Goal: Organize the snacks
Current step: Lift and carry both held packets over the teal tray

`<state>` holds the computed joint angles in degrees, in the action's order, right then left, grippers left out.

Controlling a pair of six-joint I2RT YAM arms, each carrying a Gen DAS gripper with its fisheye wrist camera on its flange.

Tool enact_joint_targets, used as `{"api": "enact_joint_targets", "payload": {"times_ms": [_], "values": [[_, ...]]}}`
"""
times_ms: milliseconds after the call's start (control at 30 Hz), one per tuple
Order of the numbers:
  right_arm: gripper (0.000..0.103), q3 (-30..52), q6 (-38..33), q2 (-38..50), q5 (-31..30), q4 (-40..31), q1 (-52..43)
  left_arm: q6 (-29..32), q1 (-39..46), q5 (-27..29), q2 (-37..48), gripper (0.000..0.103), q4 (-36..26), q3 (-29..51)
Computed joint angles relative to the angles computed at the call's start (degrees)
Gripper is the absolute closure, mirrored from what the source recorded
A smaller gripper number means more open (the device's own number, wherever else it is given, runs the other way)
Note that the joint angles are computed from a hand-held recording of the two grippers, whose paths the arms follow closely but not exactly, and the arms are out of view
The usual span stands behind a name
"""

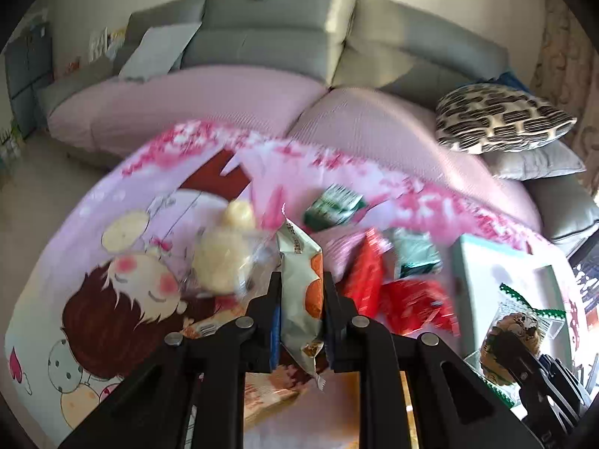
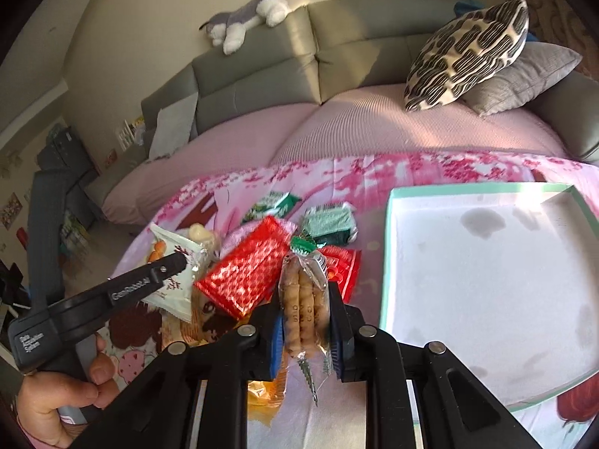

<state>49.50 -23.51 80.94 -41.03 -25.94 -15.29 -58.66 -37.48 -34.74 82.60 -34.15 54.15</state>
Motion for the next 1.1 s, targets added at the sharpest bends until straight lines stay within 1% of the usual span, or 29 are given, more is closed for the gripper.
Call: {"api": "enact_joint_targets", "payload": {"times_ms": [67, 167, 267, 367, 433, 500, 600, 733, 800, 900, 1100], "values": [[0.082, 0.97, 0.20, 0.49, -0.03, 0.17, -2.18, 1.21, -1.53, -0.50, 0.45, 0.084, 0.72, 1.44], [0.082, 3.04, 0.28, 2.27, 1.68, 0.46, -6.15, 4.12, -3.99, -0.35, 3.52, 0.084, 2.66, 5.05], [0.082, 5.53, 0.75, 5.23, 3.22, 1.07, -10.16, 7.56, -6.19, 1.23, 8.41, 0.084, 4.79, 10.02], [0.082, 7.21, 1.87, 7.35, 6.39, 3.05, -13.19, 11.52, -8.71, 2.54, 13.60, 0.084, 6.86, 15.24], [0.082, 8.63, 2.31, 8.99, 7.97, 3.89, -15.35, 13.63, -10.37, 3.48, 16.97, 0.084, 7.71, 18.80], [0.082, 10.59, 2.43, 11.14, 8.29, 3.95, -17.86, 15.56, -11.71, 4.99, 20.70, 0.084, 8.56, 22.59], [0.082, 12.79, 2.39, 13.73, 10.01, 4.59, -20.26, 17.33, -13.09, 6.74, 24.93, 0.084, 8.60, 26.95], [0.082, 13.80, 2.70, 15.84, 14.28, 6.89, -21.96, 18.73, -14.25, 8.06, 29.37, 0.084, 9.54, 30.85], [0.082, 14.12, 2.54, 16.65, 15.36, 7.42, -22.76, 19.44, -14.75, 8.06, 31.44, 0.084, 9.44, 32.64], [0.082, 14.93, 2.60, 18.11, 16.57, 7.31, -23.08, 19.64, -13.97, 10.04, 33.24, 0.084, 10.36, 33.32], [0.082, 15.44, 2.43, 19.13, 17.63, 6.72, -23.00, 17.98, -13.57, 10.47, 35.63, 0.083, 7.81, 34.73]]}}
